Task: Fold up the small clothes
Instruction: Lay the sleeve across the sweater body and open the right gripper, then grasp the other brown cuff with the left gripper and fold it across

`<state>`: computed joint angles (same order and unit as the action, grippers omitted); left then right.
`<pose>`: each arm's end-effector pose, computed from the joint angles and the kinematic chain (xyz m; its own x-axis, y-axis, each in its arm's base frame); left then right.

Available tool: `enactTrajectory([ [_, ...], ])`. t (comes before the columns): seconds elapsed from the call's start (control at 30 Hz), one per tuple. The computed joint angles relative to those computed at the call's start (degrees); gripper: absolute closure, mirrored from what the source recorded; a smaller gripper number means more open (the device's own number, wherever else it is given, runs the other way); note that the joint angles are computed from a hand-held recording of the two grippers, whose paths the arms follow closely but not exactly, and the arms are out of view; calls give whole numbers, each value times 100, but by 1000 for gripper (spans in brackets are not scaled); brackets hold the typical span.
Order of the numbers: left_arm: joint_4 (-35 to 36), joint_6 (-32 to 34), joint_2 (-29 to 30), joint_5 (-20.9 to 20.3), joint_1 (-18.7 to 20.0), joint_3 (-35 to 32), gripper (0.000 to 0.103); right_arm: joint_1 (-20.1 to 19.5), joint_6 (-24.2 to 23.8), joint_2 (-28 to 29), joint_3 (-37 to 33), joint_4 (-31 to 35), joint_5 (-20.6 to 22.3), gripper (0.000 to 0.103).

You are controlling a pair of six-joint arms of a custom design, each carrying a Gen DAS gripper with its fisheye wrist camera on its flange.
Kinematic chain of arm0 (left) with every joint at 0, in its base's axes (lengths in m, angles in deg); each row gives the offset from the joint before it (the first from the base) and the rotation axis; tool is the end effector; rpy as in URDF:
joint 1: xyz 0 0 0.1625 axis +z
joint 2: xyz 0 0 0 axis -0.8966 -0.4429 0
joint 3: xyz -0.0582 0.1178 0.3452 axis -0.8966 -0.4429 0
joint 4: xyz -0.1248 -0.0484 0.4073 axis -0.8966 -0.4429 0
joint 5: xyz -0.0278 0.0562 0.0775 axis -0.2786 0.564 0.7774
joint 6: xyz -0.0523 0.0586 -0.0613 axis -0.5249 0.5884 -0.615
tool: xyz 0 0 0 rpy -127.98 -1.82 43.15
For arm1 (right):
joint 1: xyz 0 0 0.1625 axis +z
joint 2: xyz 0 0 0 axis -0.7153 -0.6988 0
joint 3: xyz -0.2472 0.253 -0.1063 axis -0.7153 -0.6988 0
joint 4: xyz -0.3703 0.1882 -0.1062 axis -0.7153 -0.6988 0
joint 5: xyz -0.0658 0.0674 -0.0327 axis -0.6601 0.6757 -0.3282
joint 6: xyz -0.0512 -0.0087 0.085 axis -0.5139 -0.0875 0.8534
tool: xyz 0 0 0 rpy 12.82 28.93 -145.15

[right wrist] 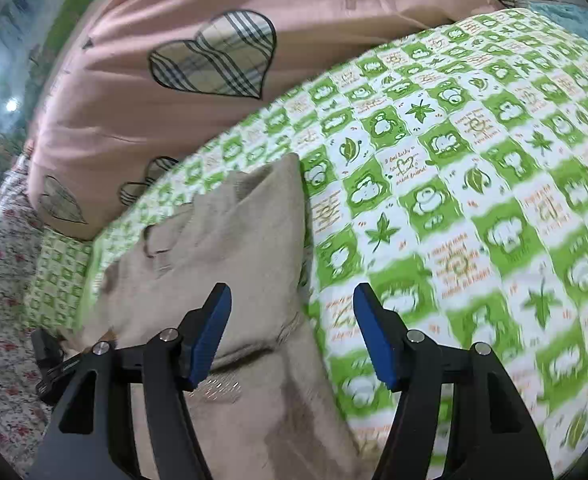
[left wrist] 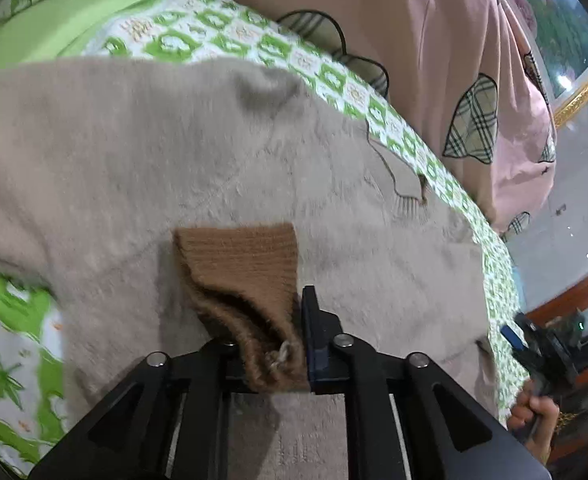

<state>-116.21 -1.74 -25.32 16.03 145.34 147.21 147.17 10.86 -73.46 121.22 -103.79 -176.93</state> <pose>0.1139 -0.4647 0.3146 -0.9192 -0.3624 -0.1538 -0.1186 0.6275 -0.7695 0.1980 -0.4939 0.0948 -0.9287 -0.0474 0.3677 -0.2629 0.7834 -0.5631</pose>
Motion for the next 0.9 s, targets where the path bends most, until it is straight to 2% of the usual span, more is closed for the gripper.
enactTrajectory([
  [0.07,-126,6,31,214,-65,33,95,-14,-96,226,-359,301,-50,38],
  [0.13,-213,-58,18,188,-52,64,96,10,-175,507,-723,549,-215,38],
  [0.27,-141,-80,-24,403,-208,177,97,-6,-329,1056,-1311,1098,-551,38],
  [0.33,-32,-62,-92,475,-304,204,97,-6,-561,1214,-1441,1134,-663,92],
  [0.37,-16,-20,-122,486,-361,212,97,-21,-562,1132,-1410,1199,-546,93],
  [0.43,-126,177,-90,605,-549,220,97,10,-645,922,-1246,958,-434,93],
  [0.53,-82,214,53,926,-590,169,97,93,-859,867,-1201,872,-614,93],
  [0.57,-22,164,121,945,-523,123,97,101,-880,948,-1258,926,-748,93],
  [0.63,17,76,123,722,-336,114,96,83,-772,1083,-1390,1169,-997,89],
  [0.7,3,99,-62,704,-375,238,94,85,-554,1056,-1330,1109,-1030,82],
  [0.73,24,127,-182,894,-485,334,92,114,-446,956,-1189,953,-974,78],
  [0.8,123,85,-415,1036,-585,487,91,200,-335,819,-997,742,-918,60],
  [0.9,239,-99,-907,1078,-632,778,88,286,-267,484,-489,369,-506,52],
])
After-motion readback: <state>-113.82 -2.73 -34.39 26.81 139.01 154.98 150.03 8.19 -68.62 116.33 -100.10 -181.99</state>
